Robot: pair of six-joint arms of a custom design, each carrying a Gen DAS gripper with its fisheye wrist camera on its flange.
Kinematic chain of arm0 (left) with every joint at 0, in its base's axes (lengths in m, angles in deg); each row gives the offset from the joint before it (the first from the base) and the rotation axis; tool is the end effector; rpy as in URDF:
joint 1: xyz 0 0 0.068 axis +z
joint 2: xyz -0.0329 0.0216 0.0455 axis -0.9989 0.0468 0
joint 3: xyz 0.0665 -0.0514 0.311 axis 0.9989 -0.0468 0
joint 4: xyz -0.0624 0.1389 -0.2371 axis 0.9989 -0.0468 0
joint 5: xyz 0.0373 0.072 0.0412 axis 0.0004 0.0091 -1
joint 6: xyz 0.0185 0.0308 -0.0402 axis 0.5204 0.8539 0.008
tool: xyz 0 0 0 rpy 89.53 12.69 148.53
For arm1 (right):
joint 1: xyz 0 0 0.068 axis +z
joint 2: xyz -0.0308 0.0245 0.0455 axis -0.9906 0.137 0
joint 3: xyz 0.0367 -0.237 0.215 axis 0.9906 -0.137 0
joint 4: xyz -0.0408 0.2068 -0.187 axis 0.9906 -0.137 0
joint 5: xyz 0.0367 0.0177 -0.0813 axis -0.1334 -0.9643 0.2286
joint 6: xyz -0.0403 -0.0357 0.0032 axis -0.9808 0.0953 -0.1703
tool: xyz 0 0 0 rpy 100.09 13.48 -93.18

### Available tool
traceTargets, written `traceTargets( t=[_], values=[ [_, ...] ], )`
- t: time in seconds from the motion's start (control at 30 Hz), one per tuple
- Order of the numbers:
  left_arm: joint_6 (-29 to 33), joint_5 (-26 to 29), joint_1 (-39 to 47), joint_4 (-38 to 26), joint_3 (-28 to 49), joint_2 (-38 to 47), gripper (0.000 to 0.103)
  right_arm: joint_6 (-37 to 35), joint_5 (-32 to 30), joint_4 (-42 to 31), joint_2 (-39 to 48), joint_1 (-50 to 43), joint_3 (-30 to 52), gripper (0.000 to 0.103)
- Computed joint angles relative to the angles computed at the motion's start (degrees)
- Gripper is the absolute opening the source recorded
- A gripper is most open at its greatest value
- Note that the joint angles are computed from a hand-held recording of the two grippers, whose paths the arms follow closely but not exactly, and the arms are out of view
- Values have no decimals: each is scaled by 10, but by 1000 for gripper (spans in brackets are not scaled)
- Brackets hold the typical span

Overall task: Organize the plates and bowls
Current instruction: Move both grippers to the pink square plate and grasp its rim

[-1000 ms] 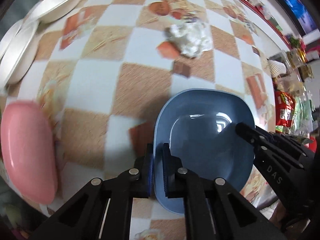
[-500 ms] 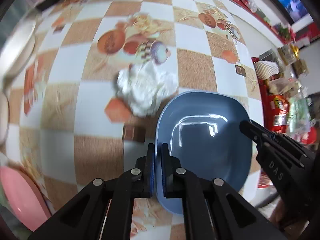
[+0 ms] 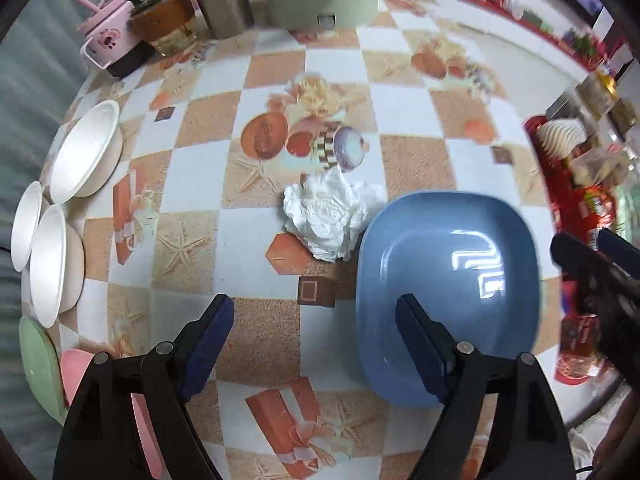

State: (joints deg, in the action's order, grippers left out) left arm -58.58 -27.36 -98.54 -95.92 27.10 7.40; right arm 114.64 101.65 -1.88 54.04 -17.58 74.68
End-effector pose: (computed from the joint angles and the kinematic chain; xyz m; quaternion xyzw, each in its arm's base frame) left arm 0.2423 -0.0489 0.1445 0.2557 0.9586 -0.0035 0.1250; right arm 0.1504 0.2849 0.2144 0.2045 0.9594 0.0006 0.1941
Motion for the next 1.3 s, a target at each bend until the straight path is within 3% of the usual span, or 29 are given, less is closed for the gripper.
traceTargets(
  t=[0.07,0.23,0.4,0.53,0.67,0.87,1.07,1.3],
  values=[
    [-11,-3,2,-39,9,-10,86,-5,11,-21,-1,9,22,84],
    [29,22,97,-148,30,-57,86,7,-1,-47,21,30,99,84],
    [162,56,333,-241,73,-88,86,-17,-24,-52,123,68,246,84],
    [233,47,475,-213,127,-8,86,-41,-69,-12,214,77,343,84],
    [272,57,556,-185,163,51,86,-43,-80,-8,300,82,431,84],
    [331,64,583,-162,171,92,86,-43,-136,-25,398,76,550,84],
    [387,62,571,-134,166,120,86,-91,-153,-126,508,63,741,84],
    [369,65,563,-140,188,171,86,-88,-178,-188,598,49,880,84]
  ],
)
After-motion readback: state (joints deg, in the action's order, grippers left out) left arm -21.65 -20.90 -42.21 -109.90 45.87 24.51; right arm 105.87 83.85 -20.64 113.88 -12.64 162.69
